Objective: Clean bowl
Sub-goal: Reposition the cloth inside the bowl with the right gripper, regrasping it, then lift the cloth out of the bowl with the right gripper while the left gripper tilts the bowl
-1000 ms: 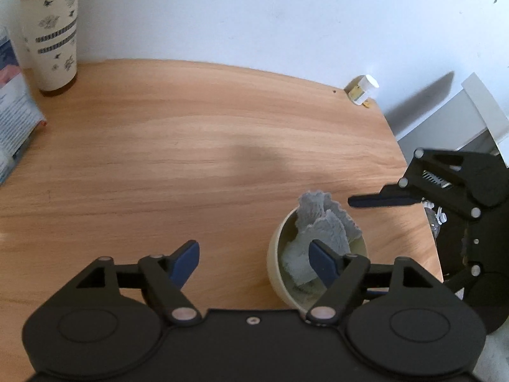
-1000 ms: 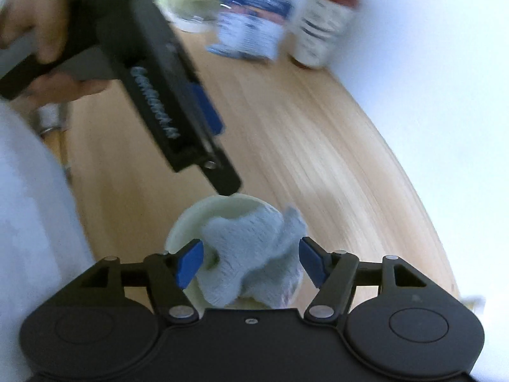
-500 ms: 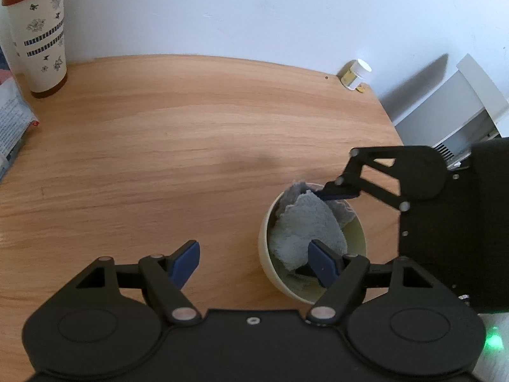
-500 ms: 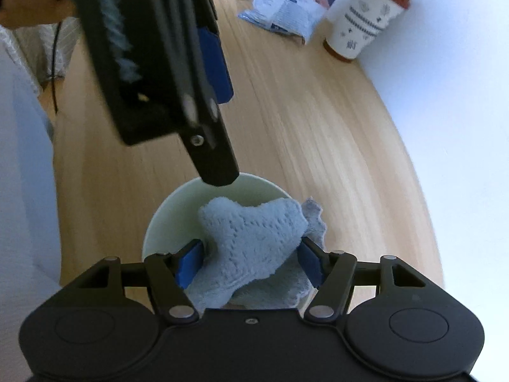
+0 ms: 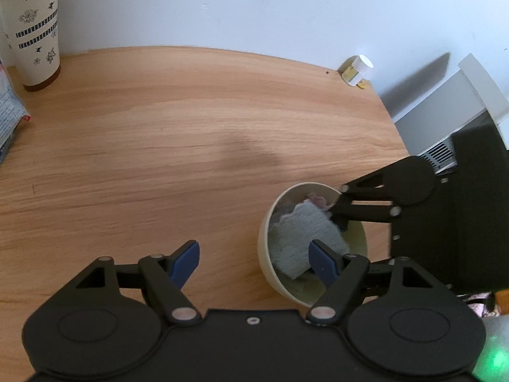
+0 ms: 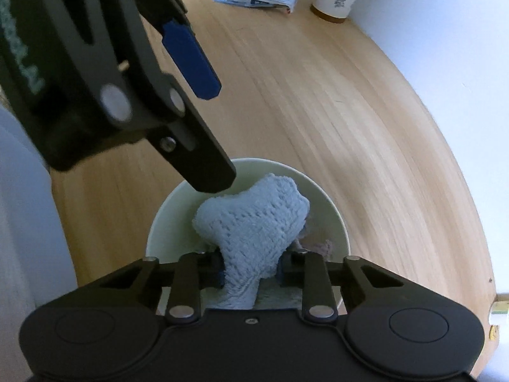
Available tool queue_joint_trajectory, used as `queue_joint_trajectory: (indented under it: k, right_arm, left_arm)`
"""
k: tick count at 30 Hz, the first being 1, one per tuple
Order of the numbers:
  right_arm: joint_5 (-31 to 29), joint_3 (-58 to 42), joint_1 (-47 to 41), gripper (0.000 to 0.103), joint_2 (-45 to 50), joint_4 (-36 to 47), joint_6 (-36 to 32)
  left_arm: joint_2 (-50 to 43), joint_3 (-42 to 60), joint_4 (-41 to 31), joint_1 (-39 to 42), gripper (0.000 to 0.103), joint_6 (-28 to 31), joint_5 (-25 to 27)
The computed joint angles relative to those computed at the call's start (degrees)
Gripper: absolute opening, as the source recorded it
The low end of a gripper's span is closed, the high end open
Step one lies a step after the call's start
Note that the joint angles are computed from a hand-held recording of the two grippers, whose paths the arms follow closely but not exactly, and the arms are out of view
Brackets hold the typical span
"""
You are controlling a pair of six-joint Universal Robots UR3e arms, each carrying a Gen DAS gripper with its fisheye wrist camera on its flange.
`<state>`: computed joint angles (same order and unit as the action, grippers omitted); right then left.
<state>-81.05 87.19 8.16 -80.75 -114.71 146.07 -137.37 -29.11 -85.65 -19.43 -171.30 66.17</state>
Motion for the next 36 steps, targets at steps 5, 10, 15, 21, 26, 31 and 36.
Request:
queue_joint_trajectory:
  k: [5,10,15,21,26,31,36]
  right_arm:
    - [3.5,2.5,-3.1,0.023,-4.5,-1.1,7.6]
    - [5.2,9.8,-6.5,0.021,-12.2,-4.0,12.3]
    - [11.8,17.0,-12.5,0.021,-17.4,-8.3,19.5]
    - [19.3,26.9,-24.4,0.021,-32.4,-6.3,22.5]
    - [21.2,29.7,-29.8,0.021,-36.0,-3.9,23.5]
    - [23.8,33.2,-33.5,0.021,-39.8,-2.3,25.2]
    - [25.0,34.4,-35.5,0.021,-42.7,0.8,24.6]
  left_arm:
    - [-3.0,5.8,-2.5,-1.5,0.077,-2.3,4.3]
    - [2.3,-5.6,8.9,-2.9,0.082,-1.1,7.5]
    - [-2.9,5.1,0.2,-2.7,0.082,1.3,2.7]
    - [-9.7,16.6,-6.1,-4.3,0.082,3.8,3.8]
    - [-10.3,15.4,-5.8,-3.7,0.082,4.4,2.2]
    - [-7.9,8.2,-1.3,-3.1,0.051,3.8,0.9]
    - [-9.4,10.0,-2.9,-2.8,0.029,5.0,0.1]
